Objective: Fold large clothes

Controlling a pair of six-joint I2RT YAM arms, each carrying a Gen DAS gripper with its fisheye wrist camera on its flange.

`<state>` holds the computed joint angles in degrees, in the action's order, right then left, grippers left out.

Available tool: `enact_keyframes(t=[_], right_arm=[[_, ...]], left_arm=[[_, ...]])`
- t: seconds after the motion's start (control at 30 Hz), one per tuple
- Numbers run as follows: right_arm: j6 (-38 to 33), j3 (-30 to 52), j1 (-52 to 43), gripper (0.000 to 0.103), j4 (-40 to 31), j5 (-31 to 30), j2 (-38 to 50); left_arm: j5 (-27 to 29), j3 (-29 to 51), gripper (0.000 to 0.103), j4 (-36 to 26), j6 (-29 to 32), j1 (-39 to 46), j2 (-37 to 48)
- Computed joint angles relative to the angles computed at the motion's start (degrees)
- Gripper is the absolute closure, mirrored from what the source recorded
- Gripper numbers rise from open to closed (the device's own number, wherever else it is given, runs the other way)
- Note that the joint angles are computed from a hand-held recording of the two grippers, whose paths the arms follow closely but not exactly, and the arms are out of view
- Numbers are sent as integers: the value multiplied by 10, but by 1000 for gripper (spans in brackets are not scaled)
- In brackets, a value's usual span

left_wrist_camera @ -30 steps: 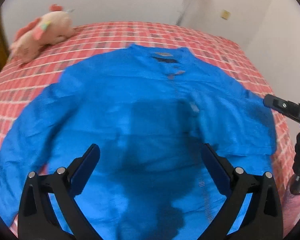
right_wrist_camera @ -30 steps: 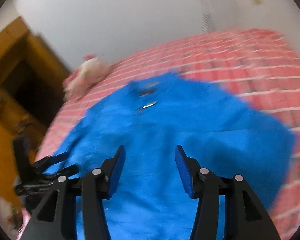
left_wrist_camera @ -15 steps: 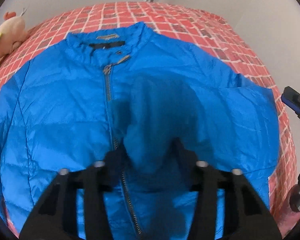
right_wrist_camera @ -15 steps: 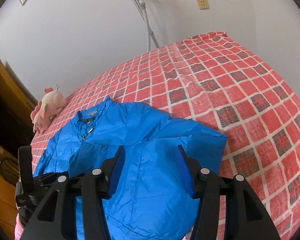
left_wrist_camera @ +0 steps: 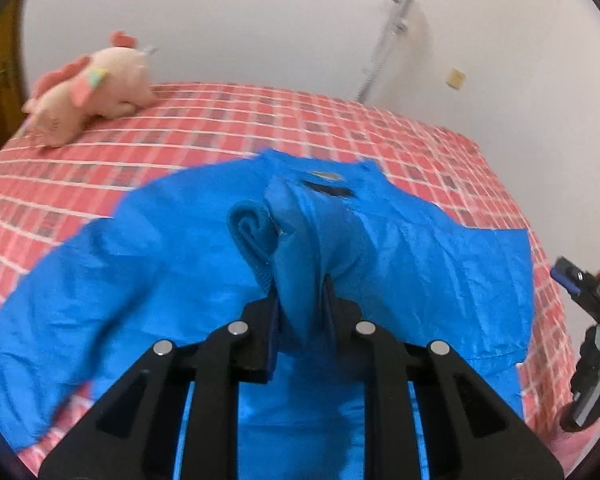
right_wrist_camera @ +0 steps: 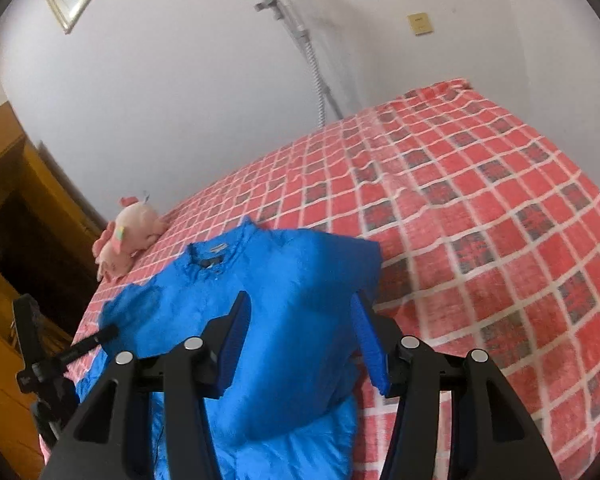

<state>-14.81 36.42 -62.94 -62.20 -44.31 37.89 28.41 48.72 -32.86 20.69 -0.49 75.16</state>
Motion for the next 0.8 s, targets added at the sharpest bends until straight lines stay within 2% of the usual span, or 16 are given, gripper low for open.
enact_keyframes(t=[0.1,0.2,0.33,0.47,0.57,0.63,0.73,0.8], right_arm=[[87,-37,110,50,64,33,-17],[200,-82,271,50,152,143,-16],[257,-114,363,51,218,212,52],[276,-131,406,52,248,256,89],[292,-135,443,52,256,294,83],[299,-132,445,52,241,297,57],[296,-111,439,51,199,267,0],[316,-91,476,51,169,283,-35]], left_arm=[[-7,16,86,9,12,32,31],[-30,18,86,36,12,36,72],[-70,12,86,78,10,28,124],[-66,19,80,91,24,39,174],[-47,11,78,93,35,56,172],[-49,13,70,93,28,65,163],[-29,-14,61,101,16,87,86],[4,-35,56,94,22,100,23]])
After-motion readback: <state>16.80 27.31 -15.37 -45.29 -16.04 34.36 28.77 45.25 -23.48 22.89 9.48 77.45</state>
